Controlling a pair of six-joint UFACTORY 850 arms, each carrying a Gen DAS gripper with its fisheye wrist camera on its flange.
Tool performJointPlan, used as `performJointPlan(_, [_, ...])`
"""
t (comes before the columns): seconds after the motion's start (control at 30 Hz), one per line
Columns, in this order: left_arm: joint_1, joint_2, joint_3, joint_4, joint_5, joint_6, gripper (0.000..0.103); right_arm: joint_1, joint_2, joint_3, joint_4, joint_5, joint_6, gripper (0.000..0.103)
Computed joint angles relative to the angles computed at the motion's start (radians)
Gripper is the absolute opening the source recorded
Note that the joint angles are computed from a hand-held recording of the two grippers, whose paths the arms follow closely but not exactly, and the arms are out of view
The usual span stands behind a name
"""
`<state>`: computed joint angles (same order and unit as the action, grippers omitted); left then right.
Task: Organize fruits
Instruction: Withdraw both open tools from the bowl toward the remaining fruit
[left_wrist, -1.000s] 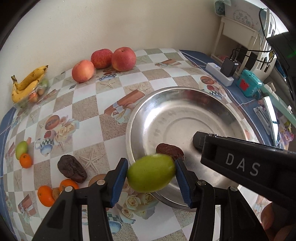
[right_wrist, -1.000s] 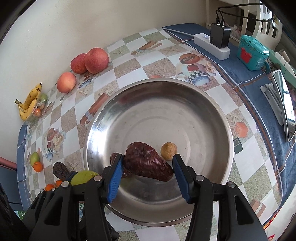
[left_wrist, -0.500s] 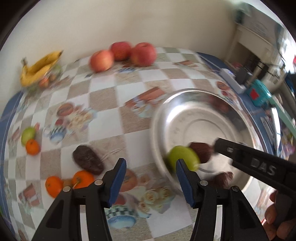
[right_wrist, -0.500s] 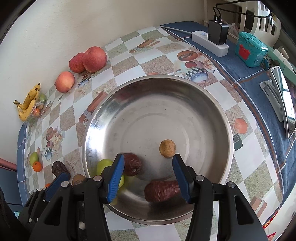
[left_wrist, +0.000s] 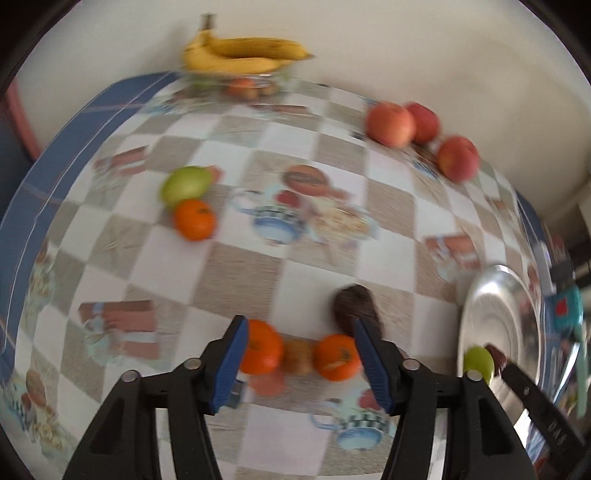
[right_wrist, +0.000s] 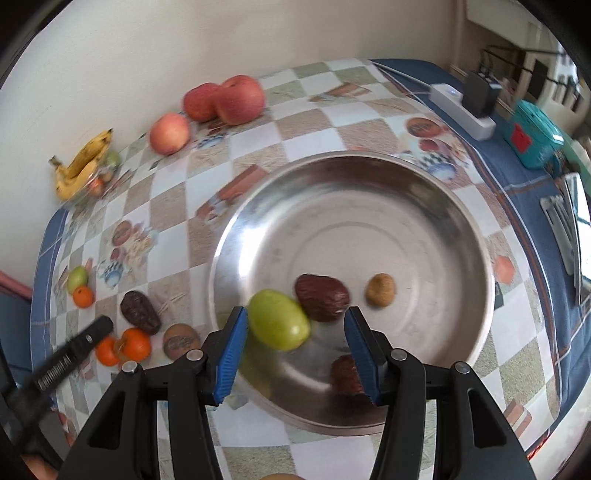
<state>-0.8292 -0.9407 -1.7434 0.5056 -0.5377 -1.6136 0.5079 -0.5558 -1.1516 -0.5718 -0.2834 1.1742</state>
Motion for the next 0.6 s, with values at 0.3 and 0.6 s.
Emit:
performJointPlan(0.3, [0.024,0.043,0.098,-0.017,-0.039,-0.101,0.103,0.042,-0.034,-0.043,-0.058,-0.037,-0.025,0.081])
performJointPlan(0.6, [0.026,0.03,0.094,-0.023,-0.107,-0.106,0.103,0.045,-0.044,-0.04,-0.169,-0.028,0.08,0.101])
